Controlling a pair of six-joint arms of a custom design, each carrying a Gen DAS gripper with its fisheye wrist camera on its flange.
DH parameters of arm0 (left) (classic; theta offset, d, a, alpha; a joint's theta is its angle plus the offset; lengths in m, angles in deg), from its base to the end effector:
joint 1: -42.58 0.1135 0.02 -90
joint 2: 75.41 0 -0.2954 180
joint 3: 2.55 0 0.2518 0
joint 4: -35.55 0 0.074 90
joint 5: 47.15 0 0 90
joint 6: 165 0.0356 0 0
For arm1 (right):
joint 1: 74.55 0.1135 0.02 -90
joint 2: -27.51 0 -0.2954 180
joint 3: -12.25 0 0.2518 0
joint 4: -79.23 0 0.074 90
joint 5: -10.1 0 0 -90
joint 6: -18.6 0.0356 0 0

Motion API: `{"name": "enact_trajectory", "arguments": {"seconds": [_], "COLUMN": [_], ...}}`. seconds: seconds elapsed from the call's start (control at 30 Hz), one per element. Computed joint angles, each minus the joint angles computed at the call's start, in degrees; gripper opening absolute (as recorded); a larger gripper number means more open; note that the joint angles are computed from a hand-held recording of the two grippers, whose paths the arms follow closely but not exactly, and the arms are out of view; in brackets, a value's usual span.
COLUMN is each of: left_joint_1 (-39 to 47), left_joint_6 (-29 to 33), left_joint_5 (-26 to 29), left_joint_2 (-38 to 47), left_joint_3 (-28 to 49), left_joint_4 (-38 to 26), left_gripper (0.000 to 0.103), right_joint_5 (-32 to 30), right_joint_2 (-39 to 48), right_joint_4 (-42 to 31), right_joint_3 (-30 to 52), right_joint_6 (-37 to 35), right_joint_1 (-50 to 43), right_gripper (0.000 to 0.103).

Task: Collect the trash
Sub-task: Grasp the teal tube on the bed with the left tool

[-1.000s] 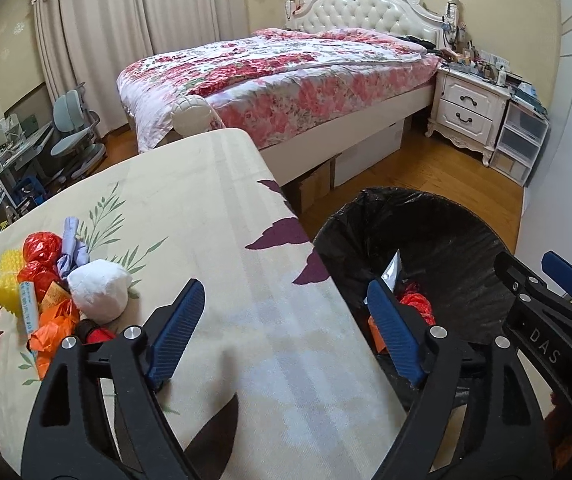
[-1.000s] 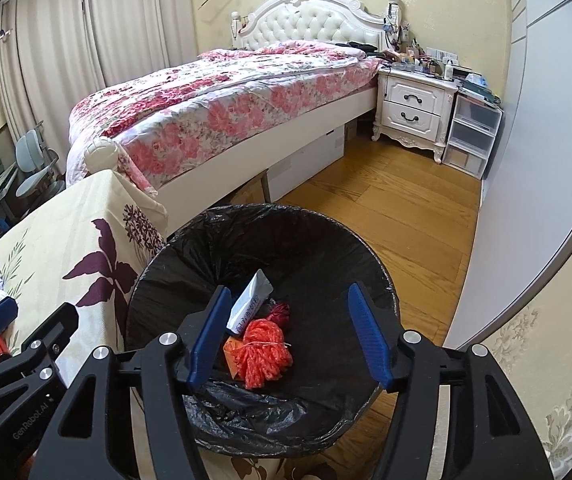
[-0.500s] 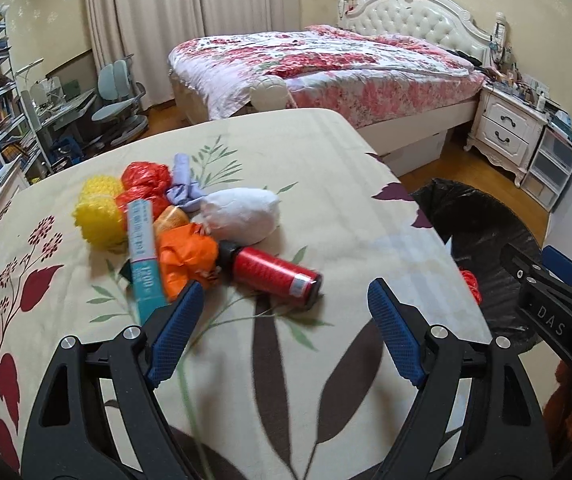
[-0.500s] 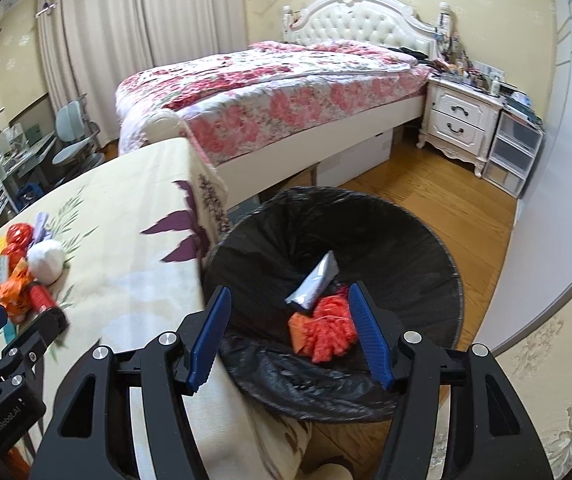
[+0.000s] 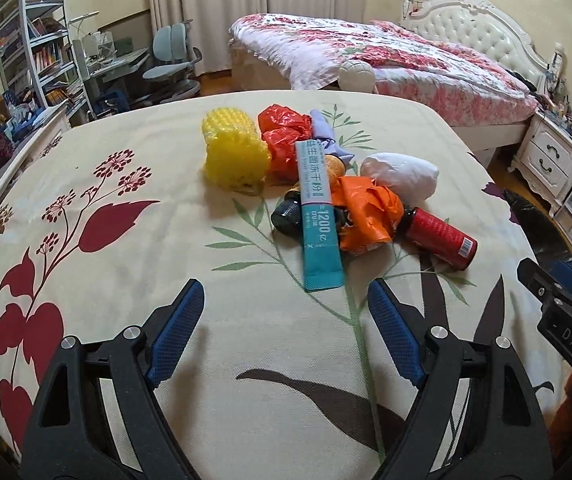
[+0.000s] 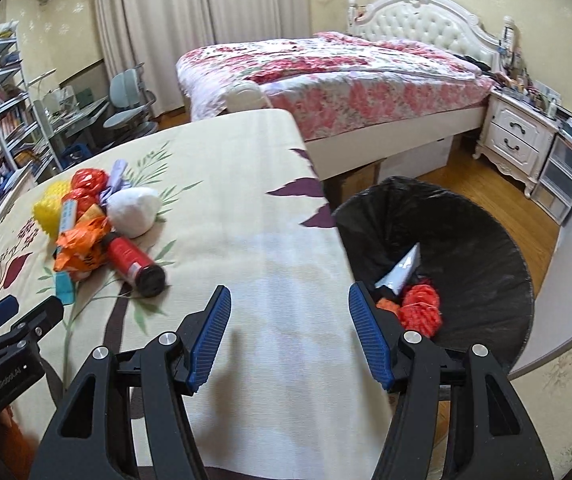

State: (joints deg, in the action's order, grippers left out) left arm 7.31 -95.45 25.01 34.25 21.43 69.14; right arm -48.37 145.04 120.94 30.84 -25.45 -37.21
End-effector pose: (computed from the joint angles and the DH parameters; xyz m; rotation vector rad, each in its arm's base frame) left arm 0.1734 -0.1093 0.0555 0.1826 2.4142 -0.0526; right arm 0.1495 0.0907 0.0390 0.3728 2.3407 -0.0368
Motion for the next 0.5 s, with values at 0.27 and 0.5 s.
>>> {"name": "enact_trajectory", "arguments": {"seconds": [0.27, 0.5], "left_joint_1": [4.54, 6.95], "left_joint_6": [1.97, 3.34], "left_joint_5": [4.88, 6.85], "left_joint_2": [2.41, 3.44], "left_joint_3": [3.51, 7.41], "left_joint_4": [-1.83, -5.6], "left_gripper": [0.08, 0.072], "right_joint_5": [-1.7, -3.34], "right_joint_2": [-1.33, -1.08], "right_joint_4": [-4.92, -6.45], "right_joint_3": [4.32, 6.55], "right_joint_6": [-2.14, -2.98], "right_joint_1": [0.82, 0.85], "right_gripper": [0.06, 0.06]}}
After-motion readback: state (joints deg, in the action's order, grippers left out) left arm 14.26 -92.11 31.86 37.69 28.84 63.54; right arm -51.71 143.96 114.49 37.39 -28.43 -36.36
